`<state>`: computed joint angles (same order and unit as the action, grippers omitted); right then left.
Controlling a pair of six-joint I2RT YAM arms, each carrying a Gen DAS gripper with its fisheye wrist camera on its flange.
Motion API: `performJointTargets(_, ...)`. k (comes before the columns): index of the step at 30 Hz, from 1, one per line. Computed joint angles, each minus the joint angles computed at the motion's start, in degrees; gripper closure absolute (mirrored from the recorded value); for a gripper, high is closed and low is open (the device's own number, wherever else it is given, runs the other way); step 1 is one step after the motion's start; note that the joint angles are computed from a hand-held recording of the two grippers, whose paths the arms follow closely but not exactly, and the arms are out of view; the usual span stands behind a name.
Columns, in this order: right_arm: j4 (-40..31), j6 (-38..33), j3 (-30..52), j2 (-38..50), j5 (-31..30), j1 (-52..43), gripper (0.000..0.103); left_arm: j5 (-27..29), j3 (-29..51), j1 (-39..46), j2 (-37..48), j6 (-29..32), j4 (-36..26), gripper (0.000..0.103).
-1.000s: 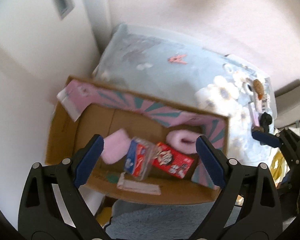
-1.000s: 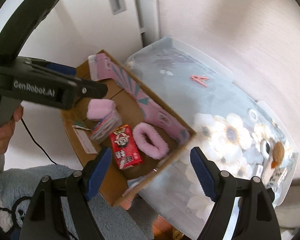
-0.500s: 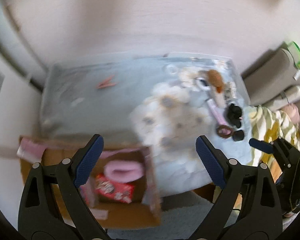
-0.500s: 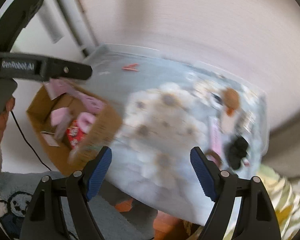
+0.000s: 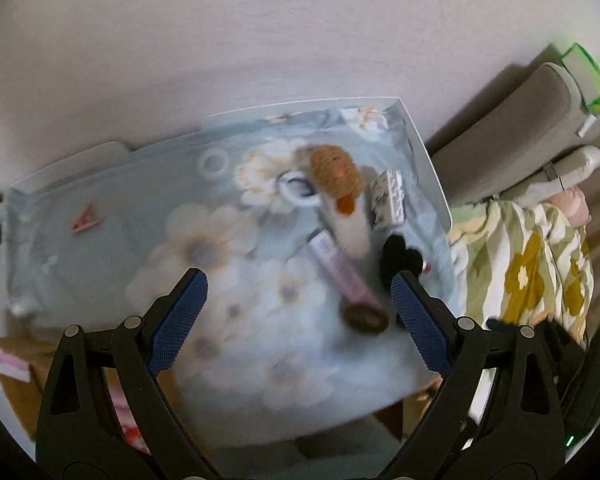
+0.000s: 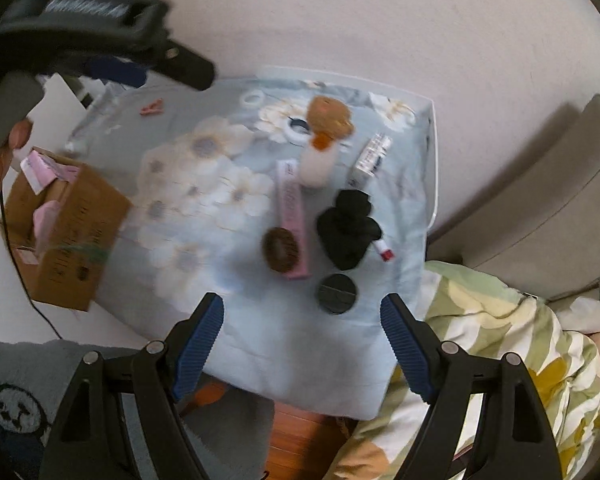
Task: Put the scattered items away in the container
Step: 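Move both tools back over the tray toward the teddy clip and black jar, then grasp the teddy-bear clip with the left tool while the right tool grasps the black jar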
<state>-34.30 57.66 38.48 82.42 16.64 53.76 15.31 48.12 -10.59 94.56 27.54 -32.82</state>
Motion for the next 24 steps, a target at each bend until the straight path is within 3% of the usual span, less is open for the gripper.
performJointTargets(4,7.7,-3.6,-5.6,1.2,-0.3,-2.4,0.025,-2.7,0.1,-7.7,6.9,-8.6,9.3,0.010)
performJointTargets(8,15.7,-7.3,-9.6,4.7,-2.6,-4.8,0.025,-6.6,2.6,-13.2,14.3,-12.9,15.4,0.010)
performJointTargets(16,25.5,-11.2,-14.5,8.1,-4.1,-7.2,0.025,-10.2,8.7,-17.3,24.4,-17.6,18.7,0.010)
performJointTargets(24,31.5,-14.2,-16.9,9.9,-4.8,-9.3,0.025,-12.8,8.9,-18.1,26.9,-18.6,21.2,0.013)
